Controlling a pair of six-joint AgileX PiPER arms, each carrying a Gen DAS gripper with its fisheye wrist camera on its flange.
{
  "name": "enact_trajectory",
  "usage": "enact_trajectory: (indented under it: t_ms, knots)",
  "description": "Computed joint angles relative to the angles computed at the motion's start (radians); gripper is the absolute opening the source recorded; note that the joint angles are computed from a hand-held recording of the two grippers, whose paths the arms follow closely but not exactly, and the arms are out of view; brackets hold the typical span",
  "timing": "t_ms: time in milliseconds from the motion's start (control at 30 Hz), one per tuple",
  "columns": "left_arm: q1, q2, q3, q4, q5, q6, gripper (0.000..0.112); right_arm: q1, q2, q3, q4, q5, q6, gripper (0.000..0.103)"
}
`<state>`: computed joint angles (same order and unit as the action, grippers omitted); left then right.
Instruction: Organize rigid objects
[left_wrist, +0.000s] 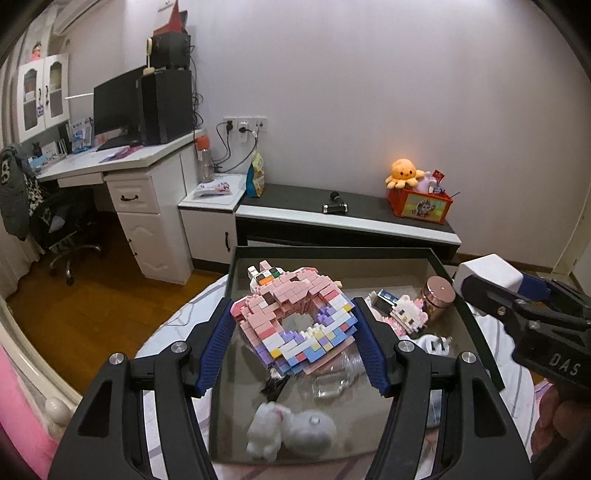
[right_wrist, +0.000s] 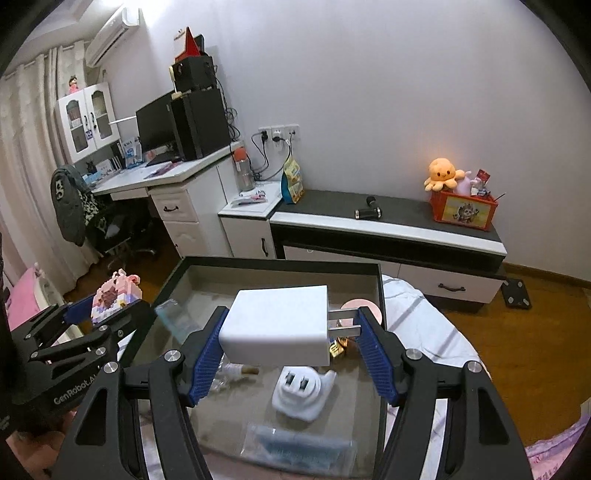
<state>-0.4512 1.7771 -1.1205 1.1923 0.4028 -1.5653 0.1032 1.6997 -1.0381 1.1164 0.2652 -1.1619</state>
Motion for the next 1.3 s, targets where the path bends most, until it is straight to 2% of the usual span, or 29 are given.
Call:
enact_trajectory:
  t_ms: [300,367,400,433,467,500,567,633,667,767,800,967,1100,1300]
  knots:
    - [0.032,0.135,-0.138,-0.171,-0.017,0.186,0.065,-0.007,0.158,-0.128,-0.125,0.030,0.132,0.070]
    - [0.033,0.144,-0.144,-0.160,-0.020,0.181,0.073,-0.012,0.179,-0.142,-0.132,0.042,0.141,0.070]
    - [0.030,0.143,-0.143,-0.148,-0.016,0.168,0.085,-0.014,0.186,-0.146,-0.133,0.047,0.141,0.071]
    - [0.027,0.139,-0.133,-0.112,-0.013,0.130,0.095,-0.019,0.193,-0.154,-0.129,0.057,0.138,0.072]
    - [0.025,0.127,-0.116,-0.057,-0.011,0.073,0.097,-0.025,0.196,-0.157,-0.109,0.069,0.124,0.081]
    - [0.020,0.118,-0.103,-0.020,-0.002,0.031,0.102,-0.032,0.196,-0.154,-0.087,0.074,0.113,0.084]
    - [0.014,0.098,-0.086,0.005,0.016,0.001,0.103,-0.045,0.195,-0.152,-0.063,0.091,0.110,0.085]
    - [0.005,0.074,-0.063,0.032,0.027,-0.034,0.103,-0.055,0.184,-0.139,-0.014,0.100,0.080,0.099]
    - [0.000,0.055,-0.044,0.057,0.034,-0.062,0.103,-0.065,0.170,-0.121,0.053,0.109,0.025,0.103]
    - [-0.020,0.001,0.012,0.117,0.060,-0.135,0.103,-0.100,0.130,-0.082,0.187,0.179,-0.074,0.103]
    - [-0.026,-0.024,0.036,0.138,0.063,-0.163,0.103,-0.102,0.114,-0.070,0.199,0.178,-0.080,0.103]
    - [-0.064,-0.131,0.135,0.193,0.105,-0.242,0.103,-0.077,-0.034,0.058,0.289,0.082,-0.171,0.103]
    - [-0.120,-0.227,0.209,0.193,0.159,-0.259,0.103,-0.076,-0.182,0.182,0.381,0.045,-0.273,0.103]
    - [-0.255,-0.363,0.291,0.136,0.306,-0.236,0.103,-0.098,-0.412,0.361,0.447,0.006,-0.349,0.103]
